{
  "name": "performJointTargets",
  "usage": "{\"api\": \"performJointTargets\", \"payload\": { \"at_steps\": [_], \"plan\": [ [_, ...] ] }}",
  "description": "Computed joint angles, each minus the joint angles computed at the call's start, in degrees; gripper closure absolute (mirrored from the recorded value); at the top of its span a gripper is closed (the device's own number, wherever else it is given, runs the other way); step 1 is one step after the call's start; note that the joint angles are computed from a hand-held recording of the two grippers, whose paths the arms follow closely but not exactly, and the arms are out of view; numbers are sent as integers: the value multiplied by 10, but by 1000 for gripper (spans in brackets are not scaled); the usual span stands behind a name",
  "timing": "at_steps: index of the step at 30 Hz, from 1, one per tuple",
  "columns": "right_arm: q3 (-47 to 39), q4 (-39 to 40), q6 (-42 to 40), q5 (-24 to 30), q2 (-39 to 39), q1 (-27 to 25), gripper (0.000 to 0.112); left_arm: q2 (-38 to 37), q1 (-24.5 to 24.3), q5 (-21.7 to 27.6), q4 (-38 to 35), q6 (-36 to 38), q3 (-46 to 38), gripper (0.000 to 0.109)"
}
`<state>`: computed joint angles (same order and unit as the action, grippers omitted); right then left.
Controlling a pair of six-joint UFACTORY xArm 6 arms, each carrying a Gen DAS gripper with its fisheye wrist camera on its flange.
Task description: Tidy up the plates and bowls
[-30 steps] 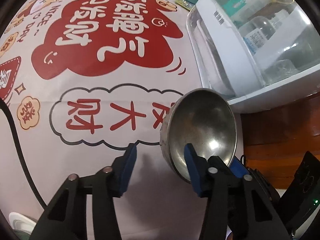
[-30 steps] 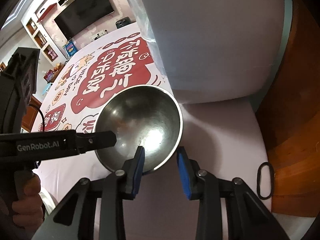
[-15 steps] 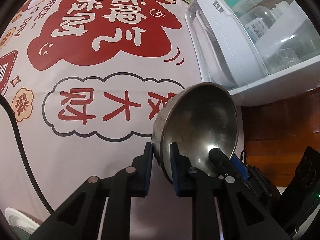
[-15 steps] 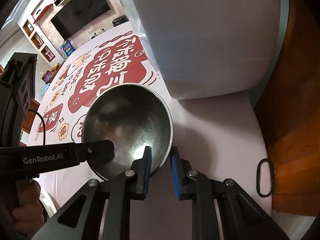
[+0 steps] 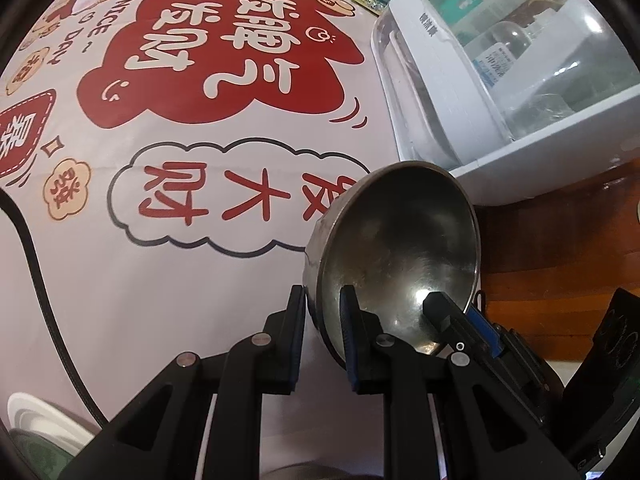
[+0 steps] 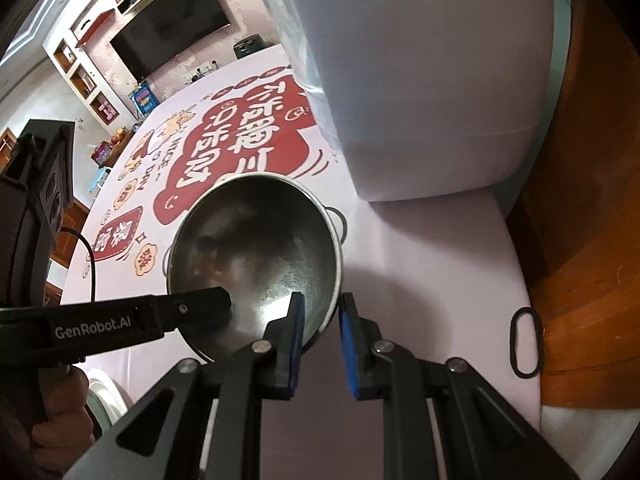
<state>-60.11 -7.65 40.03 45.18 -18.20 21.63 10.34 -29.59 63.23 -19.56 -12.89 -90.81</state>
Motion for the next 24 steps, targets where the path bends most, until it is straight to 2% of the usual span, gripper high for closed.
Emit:
{"api": "performJointTargets", "payload": {
  "at_steps": [24],
  "plan": [
    [11, -96, 85, 38, -92, 99, 99, -214, -6, -30, 3, 3, 191, 93]
  ]
}}
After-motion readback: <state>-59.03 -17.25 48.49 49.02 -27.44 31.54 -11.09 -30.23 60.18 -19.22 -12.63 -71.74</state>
